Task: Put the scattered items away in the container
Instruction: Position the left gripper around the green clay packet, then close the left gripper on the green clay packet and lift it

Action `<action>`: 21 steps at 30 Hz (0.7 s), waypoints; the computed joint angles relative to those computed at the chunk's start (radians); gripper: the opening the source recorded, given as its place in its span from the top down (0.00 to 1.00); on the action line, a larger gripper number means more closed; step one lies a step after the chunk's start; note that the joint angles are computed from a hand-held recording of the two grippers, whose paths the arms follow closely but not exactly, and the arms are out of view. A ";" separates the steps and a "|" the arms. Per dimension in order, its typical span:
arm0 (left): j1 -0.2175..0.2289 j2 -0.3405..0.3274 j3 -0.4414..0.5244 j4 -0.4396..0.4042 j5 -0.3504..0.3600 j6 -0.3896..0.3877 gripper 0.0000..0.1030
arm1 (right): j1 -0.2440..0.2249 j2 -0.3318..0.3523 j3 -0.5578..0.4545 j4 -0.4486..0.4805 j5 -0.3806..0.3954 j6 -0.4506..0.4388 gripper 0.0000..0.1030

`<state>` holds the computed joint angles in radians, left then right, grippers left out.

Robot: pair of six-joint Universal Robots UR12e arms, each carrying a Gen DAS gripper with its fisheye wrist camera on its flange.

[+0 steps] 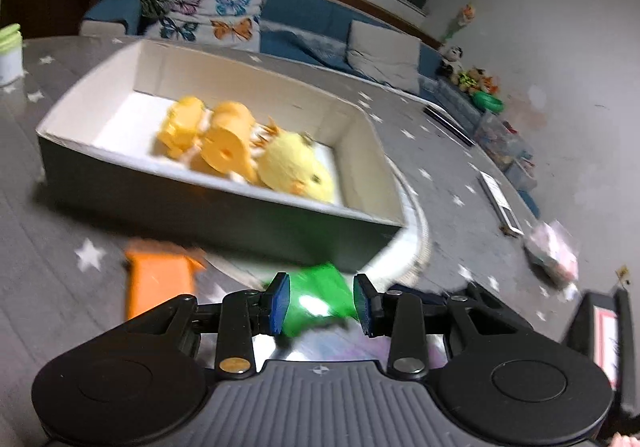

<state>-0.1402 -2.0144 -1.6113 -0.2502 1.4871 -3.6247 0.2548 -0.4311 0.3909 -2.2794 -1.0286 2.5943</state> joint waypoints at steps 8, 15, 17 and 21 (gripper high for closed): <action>0.039 -0.031 0.008 0.037 -0.091 -0.048 0.63 | 0.014 0.018 -0.034 0.025 -0.021 0.025 0.00; 0.047 -0.033 0.004 0.012 -0.143 -0.074 0.64 | 0.019 0.030 -0.054 0.030 -0.033 0.035 0.02; 0.045 -0.028 -0.002 0.006 -0.156 -0.082 0.64 | 0.016 0.031 -0.060 0.042 -0.026 0.041 0.04; 0.041 -0.019 -0.015 -0.003 -0.181 -0.095 0.64 | 0.011 0.021 -0.042 0.040 -0.015 0.028 0.06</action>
<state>-0.0988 -2.0335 -1.6263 -0.2533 1.3064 -3.7200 0.2658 -0.4098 0.3485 -2.2391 -1.0437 2.6226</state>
